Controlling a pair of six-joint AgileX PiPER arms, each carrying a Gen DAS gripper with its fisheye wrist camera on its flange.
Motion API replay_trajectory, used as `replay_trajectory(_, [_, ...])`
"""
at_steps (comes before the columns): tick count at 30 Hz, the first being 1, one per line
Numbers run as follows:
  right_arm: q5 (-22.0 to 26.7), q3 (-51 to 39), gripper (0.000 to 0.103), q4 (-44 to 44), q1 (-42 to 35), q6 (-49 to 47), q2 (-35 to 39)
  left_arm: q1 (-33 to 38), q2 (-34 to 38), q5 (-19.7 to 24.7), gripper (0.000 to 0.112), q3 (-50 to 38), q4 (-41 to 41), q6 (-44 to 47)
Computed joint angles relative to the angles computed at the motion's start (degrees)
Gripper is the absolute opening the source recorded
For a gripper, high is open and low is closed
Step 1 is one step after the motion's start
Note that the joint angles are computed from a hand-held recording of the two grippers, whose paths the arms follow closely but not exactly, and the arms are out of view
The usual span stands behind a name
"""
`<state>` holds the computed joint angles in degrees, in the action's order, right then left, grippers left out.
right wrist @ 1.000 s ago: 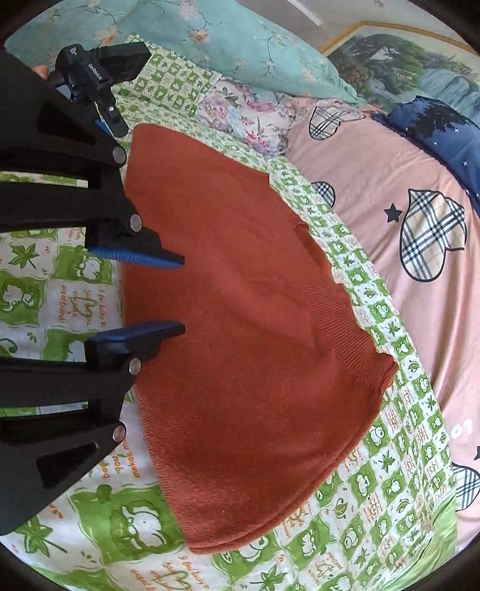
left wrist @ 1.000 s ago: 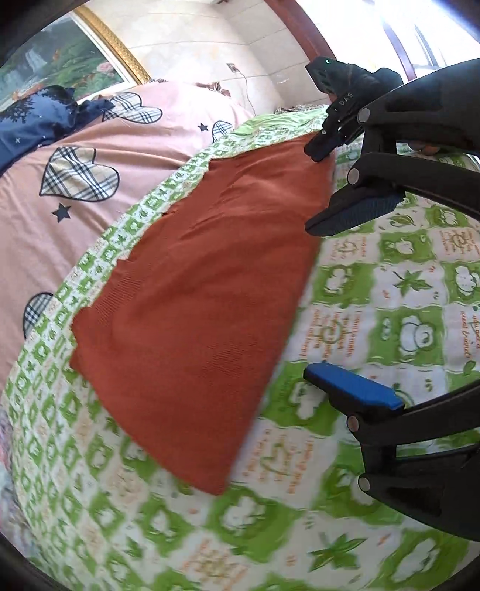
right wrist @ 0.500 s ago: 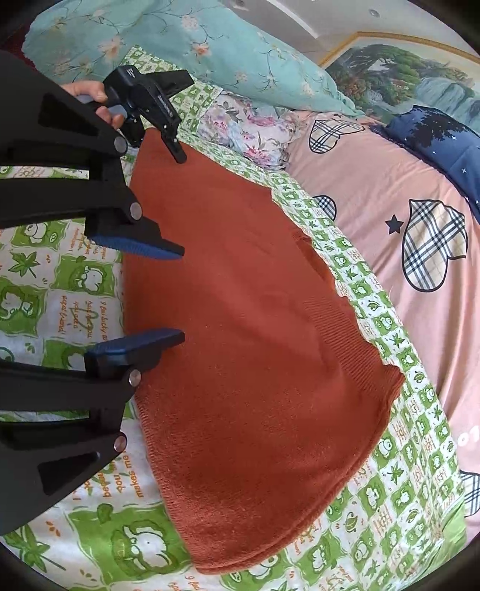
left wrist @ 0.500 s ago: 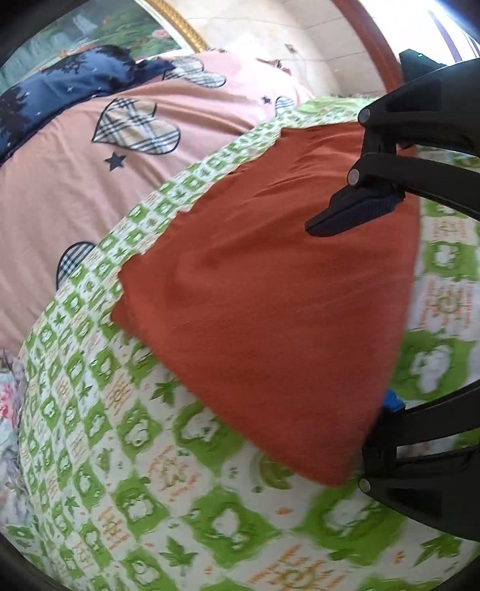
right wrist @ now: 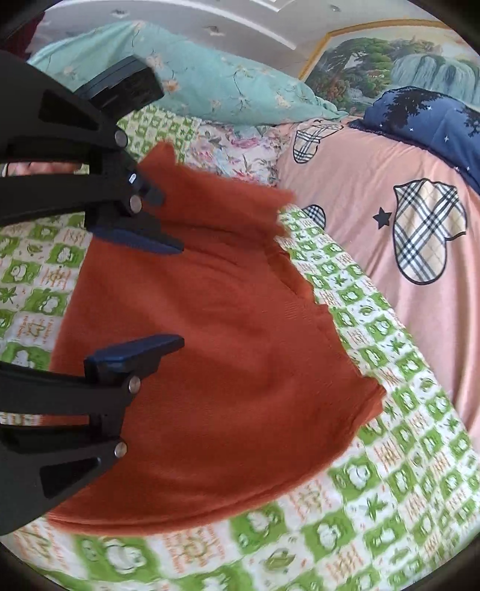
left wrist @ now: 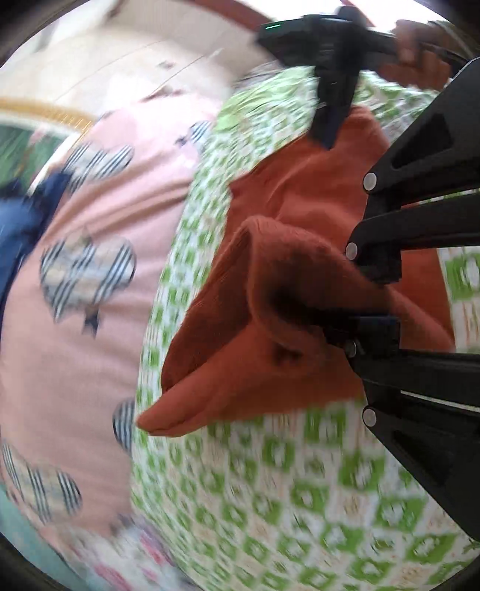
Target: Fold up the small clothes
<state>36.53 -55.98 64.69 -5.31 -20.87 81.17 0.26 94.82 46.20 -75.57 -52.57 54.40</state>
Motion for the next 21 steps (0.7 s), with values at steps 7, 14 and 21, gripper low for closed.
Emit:
replay_trajectory(7, [6.3,-14.6,0.063,-1.9,1.8,2.6,15.5,-13.7,0.9,-10.4,0.009,6.1,10.0,-3.1])
replay_trajectory(14, [12.1,-38.9,0.057,-3.9,6.1,6.6,33.9,-6.8,-1.2,-3.2,0.009,7.1,-1.9,7.6])
replay_trajectory(21, [9.8,-37.1,0.016,-7.7,5.3,4.1,26.2,-5.6,-2.5,-0.1,0.008,5.7,-1.7,7.5])
